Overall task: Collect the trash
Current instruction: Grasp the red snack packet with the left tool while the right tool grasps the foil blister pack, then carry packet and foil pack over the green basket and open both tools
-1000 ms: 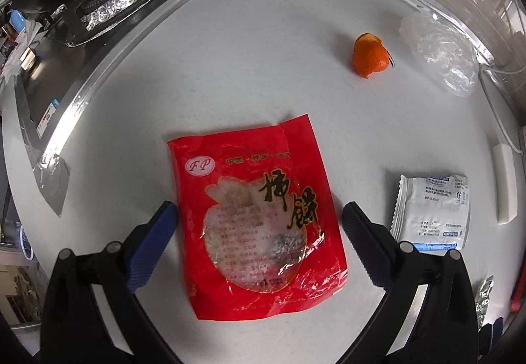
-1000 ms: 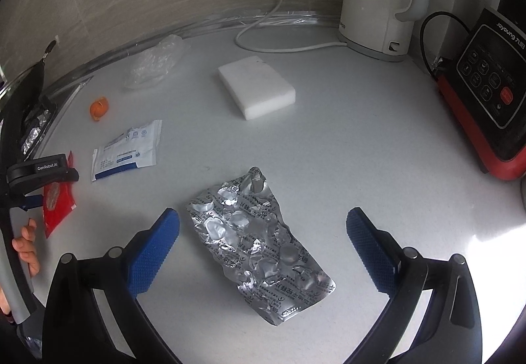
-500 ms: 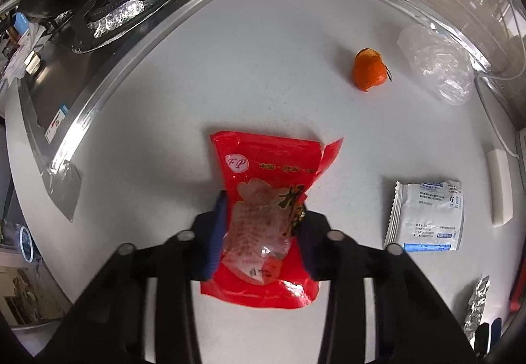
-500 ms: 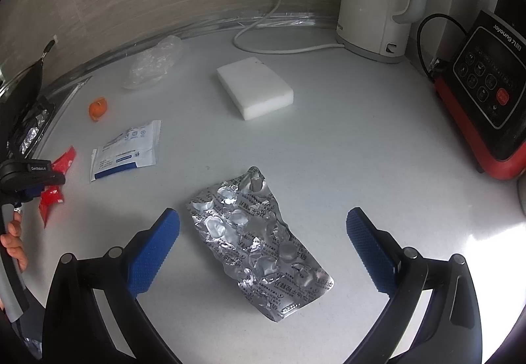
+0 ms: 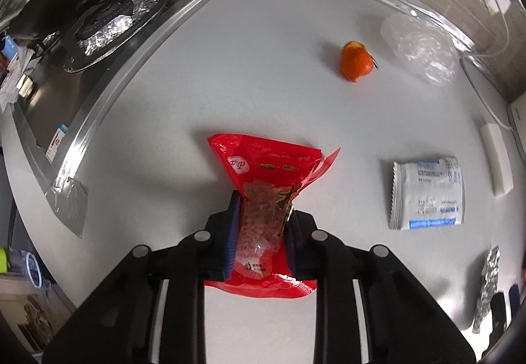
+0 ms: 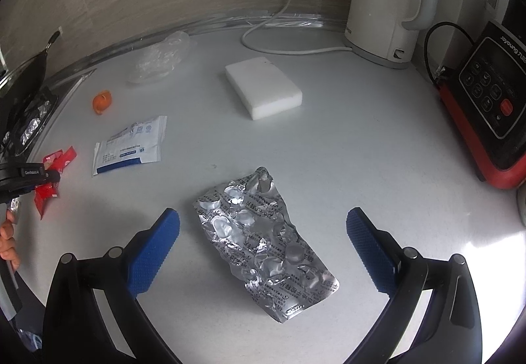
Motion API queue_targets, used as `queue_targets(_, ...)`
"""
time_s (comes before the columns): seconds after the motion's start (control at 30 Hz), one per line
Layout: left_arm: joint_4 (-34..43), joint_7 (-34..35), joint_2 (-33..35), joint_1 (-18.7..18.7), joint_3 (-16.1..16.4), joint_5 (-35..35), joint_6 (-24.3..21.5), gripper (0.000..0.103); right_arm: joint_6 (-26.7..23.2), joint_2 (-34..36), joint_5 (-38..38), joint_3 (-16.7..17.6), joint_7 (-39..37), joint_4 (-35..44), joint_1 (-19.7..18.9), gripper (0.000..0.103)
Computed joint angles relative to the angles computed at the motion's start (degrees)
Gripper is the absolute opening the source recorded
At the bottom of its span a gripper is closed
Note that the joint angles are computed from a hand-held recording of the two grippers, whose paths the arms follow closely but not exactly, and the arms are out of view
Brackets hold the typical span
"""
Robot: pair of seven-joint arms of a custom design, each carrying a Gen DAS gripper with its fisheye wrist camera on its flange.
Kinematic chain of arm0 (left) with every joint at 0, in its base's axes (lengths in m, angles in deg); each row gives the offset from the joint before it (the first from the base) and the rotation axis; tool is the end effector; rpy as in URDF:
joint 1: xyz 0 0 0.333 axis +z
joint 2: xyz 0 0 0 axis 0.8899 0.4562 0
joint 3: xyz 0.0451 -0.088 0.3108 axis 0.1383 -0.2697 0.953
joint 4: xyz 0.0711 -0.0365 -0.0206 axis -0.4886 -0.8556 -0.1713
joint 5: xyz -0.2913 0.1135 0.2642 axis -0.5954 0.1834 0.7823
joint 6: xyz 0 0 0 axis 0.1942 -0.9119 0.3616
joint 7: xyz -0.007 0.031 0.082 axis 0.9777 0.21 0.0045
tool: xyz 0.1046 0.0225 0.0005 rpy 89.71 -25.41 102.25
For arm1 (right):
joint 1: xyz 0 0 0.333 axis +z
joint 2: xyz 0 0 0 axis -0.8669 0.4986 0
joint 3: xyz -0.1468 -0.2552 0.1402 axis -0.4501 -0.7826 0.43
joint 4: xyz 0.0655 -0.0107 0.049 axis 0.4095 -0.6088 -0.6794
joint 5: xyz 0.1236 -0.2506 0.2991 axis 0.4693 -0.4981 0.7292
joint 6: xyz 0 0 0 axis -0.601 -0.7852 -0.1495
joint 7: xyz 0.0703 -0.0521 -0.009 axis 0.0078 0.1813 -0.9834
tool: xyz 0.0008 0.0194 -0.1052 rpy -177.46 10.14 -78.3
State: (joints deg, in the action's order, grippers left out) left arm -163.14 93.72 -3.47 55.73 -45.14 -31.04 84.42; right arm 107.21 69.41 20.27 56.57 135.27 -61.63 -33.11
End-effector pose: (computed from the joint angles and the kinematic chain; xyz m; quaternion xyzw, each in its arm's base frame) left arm 0.6199 -0.1943 0.3906 -0.7440 0.6431 -0.1105 0.1436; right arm 0.4844 0.3419 0.3964 -0.5764 0.7510 -0.2459 0.2081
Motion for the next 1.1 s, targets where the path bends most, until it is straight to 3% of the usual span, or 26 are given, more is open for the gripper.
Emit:
queue_targets(0.2,-2.03,4.04,-1.7,0.35,-0.96,-2.32,1.37,0.023,1.86,2.03,1.44,-0.24,-3.66,1.14,-0.32,0.101)
queue_targets(0.4,-2.51,6.15,-2.01,0.3,-0.93,-3.2,2.31,0.023,0.42,3.75,2.47,-0.59,-7.73,2.47,0.26,0.098)
queue_targets(0.43,-2.6,5.97,-2.08,0.16,-0.77,-2.76,2.39,0.023,0.45,3.78,2.64,-0.65,-8.14,2.39,0.27,0.095)
queue_targets(0.5,-2.82,5.75,-2.27,0.11,-0.63,-2.52,2.54,0.023,0.9,4.05,4.8,-0.56,-10.24,2.35,-0.07,0.077)
queue_targets(0.67,-3.18,6.24,-2.58,0.28,-0.65,-3.15,2.6,0.023,1.82,3.88,7.5,-0.68,-11.58,1.68,-0.16,0.054)
queue_targets(0.83,-3.61,6.56,-3.03,0.4,-0.58,-3.38,3.0,0.023,3.39,3.5,6.76,-0.92,-8.96,0.98,0.05,0.051)
queue_targets(1.1,-7.41,12.26,-6.97,1.34,-1.16,-6.86,5.65,0.023,0.48,2.27,3.93,0.35,-4.88,2.22,2.39,0.052)
